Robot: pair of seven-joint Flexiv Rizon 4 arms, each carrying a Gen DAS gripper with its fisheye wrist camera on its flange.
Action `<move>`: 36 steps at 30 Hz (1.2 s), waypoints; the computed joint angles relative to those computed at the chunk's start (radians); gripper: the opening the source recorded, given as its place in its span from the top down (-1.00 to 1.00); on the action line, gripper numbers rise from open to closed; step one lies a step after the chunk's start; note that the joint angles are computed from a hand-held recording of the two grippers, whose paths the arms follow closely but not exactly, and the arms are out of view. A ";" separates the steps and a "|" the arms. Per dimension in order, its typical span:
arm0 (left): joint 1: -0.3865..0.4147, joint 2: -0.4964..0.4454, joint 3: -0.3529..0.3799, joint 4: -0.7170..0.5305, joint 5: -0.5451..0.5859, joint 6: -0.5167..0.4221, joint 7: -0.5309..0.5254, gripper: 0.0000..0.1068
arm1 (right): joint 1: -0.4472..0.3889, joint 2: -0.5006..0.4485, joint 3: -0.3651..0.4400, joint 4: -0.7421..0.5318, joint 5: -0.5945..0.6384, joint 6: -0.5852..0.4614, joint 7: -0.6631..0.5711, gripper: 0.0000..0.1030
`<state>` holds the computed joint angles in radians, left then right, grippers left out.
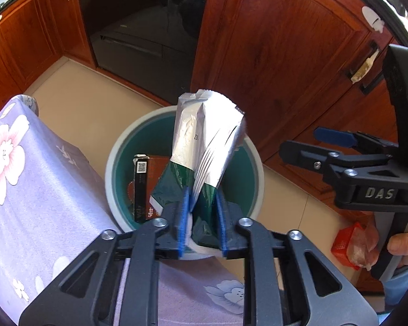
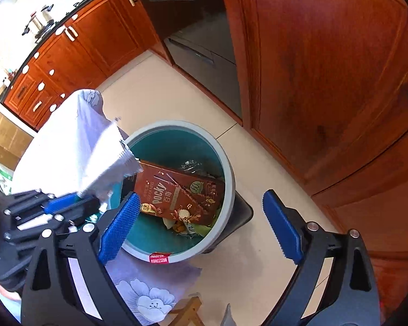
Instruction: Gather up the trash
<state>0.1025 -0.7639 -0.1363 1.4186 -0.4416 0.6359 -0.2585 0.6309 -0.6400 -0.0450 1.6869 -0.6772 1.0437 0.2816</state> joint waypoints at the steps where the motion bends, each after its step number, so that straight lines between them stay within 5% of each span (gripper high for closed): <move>1: -0.003 -0.002 0.001 0.000 0.002 0.004 0.000 0.35 | 0.004 0.006 -0.005 0.008 -0.006 -0.001 0.010 -0.78; 4: -0.001 0.004 -0.011 0.017 -0.013 0.032 0.013 -0.10 | 0.007 0.017 -0.006 0.012 -0.019 -0.019 0.018 -0.78; 11: -0.010 0.005 -0.007 0.030 -0.019 0.068 0.004 -0.19 | -0.002 0.024 0.008 0.015 -0.030 -0.025 0.016 -0.78; 13: -0.010 0.010 -0.009 0.042 -0.020 0.093 0.005 -0.41 | -0.003 0.023 0.011 0.013 -0.028 -0.025 0.015 -0.78; 22: 0.021 0.053 -0.038 0.131 -0.078 0.219 0.056 -0.79 | -0.001 0.023 0.018 0.002 -0.026 -0.030 0.002 -0.78; 36: 0.111 0.157 -0.069 0.262 -0.264 0.323 0.149 -0.85 | 0.080 0.051 0.028 -0.065 -0.138 -0.179 -0.056 -0.87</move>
<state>0.2138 -0.6069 -0.2050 1.6802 -0.7053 0.9587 -0.1091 0.7107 -0.5891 -0.0171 1.6217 -0.8151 0.8644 0.2252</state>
